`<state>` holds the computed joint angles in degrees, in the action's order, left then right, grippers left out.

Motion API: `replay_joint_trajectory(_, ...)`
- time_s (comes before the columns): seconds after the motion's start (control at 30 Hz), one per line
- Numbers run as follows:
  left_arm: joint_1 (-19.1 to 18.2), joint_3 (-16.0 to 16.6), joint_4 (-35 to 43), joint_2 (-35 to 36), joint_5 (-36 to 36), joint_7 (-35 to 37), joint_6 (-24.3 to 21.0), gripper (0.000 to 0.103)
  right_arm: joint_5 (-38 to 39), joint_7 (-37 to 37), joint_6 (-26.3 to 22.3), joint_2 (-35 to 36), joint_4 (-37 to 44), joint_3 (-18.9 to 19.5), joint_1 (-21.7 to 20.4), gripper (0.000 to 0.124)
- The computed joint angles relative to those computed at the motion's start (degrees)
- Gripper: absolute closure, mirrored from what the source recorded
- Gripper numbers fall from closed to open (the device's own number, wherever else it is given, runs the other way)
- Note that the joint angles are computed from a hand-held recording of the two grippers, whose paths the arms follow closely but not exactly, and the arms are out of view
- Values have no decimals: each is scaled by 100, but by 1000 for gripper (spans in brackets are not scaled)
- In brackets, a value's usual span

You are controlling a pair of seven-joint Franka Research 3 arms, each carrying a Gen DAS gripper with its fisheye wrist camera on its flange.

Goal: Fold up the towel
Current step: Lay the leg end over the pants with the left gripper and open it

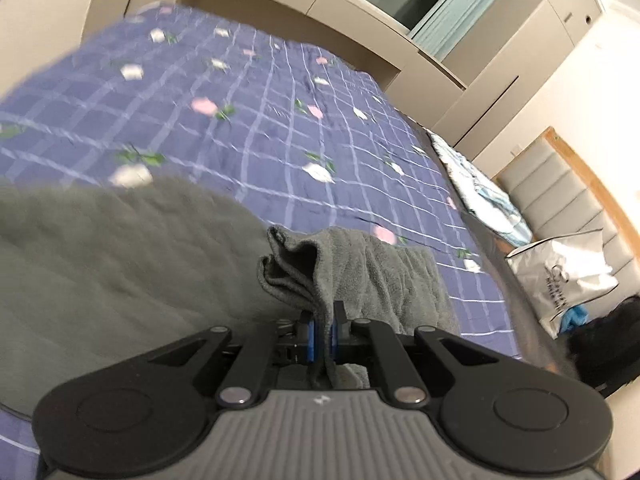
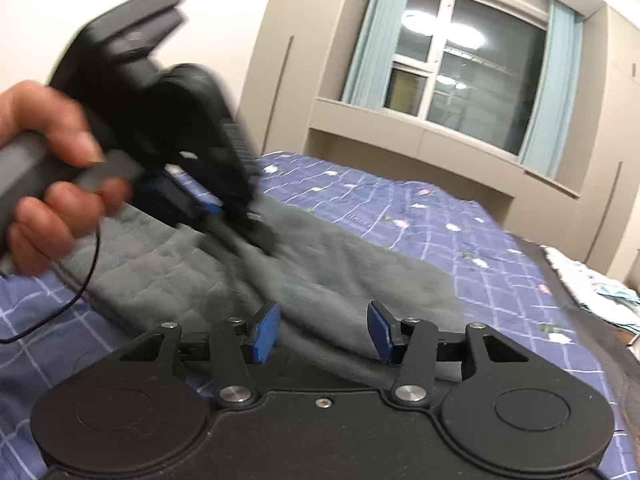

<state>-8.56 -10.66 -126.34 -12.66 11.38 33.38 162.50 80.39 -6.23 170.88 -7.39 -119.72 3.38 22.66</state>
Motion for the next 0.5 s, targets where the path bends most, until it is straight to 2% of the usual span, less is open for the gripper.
replay_joint_trajectory(0.1,-59,176,-229,-430,-112,451,-421,97,375,-185,161,26,133,30,57,51)
replay_joint_trajectory(0.17,-64,252,-421,-660,-200,667,-626,97,306,-100,209,105,224,88,61,49)
replay_joint_trajectory(0.23,3,262,-661,-839,-255,639,-688,97,-220,352,339,223,268,185,68,44)
replay_joint_trajectory(0.3,69,260,-912,-967,-285,564,-644,97,-960,1099,321,337,292,230,39,38)
replay_joint_trajectory(0.43,124,265,-1183,-926,-312,528,-499,96,-1997,2254,357,645,492,268,6,25)
replay_joint_trajectory(0.5,163,251,-1247,-874,-273,504,-378,96,-2848,2977,515,848,569,285,-28,22)
